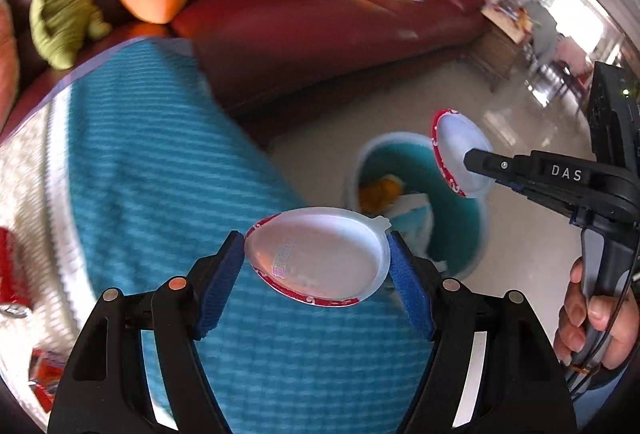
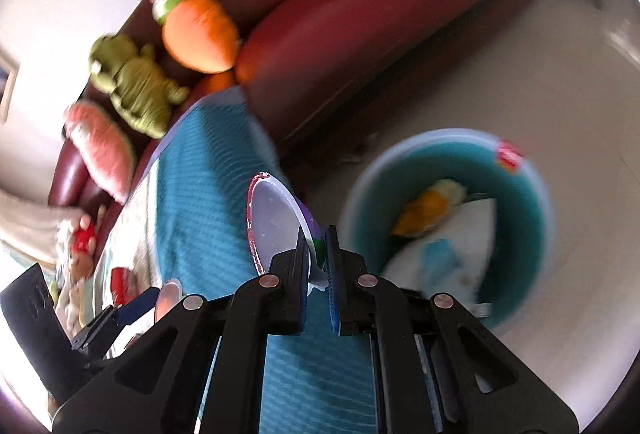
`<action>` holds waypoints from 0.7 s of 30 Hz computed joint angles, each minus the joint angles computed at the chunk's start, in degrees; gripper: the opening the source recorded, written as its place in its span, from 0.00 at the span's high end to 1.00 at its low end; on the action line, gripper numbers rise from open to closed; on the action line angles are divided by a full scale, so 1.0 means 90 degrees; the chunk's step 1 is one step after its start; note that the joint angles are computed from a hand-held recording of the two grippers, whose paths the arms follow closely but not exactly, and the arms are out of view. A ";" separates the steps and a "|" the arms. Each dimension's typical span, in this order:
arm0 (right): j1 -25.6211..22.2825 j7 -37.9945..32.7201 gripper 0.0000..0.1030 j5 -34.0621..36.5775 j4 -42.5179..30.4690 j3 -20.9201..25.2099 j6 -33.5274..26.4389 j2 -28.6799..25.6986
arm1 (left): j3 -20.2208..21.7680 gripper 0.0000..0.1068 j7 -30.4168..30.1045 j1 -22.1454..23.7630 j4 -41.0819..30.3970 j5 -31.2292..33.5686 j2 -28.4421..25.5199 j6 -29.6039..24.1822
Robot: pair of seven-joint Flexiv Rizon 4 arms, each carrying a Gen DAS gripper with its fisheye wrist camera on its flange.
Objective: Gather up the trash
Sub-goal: 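Carry the white lid with the right tool over the teal bin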
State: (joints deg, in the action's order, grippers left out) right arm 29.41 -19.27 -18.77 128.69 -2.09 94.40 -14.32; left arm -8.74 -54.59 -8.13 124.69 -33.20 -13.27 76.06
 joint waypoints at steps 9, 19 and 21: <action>-0.0679 -0.0388 0.92 0.0529 0.0371 0.0296 0.0209 0.0025 | 0.0167 0.32 -0.1286 -0.0583 -0.0865 0.1363 -0.0745 -0.0189; -0.1307 -0.0861 0.92 0.1016 0.0125 0.0871 -0.0101 -0.0201 | 0.0036 0.31 -0.1773 -0.0682 -0.1502 0.1887 -0.1400 -0.0488; -0.1376 -0.0940 0.91 0.1065 0.0061 0.0942 -0.0189 -0.0233 | 0.0077 0.31 -0.1847 -0.0712 -0.1605 0.1979 -0.1501 -0.0500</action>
State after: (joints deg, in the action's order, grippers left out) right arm 17.02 -27.73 -9.18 129.24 6.39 92.70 -16.42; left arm -8.05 -71.21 -14.54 110.24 -15.39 -26.78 71.56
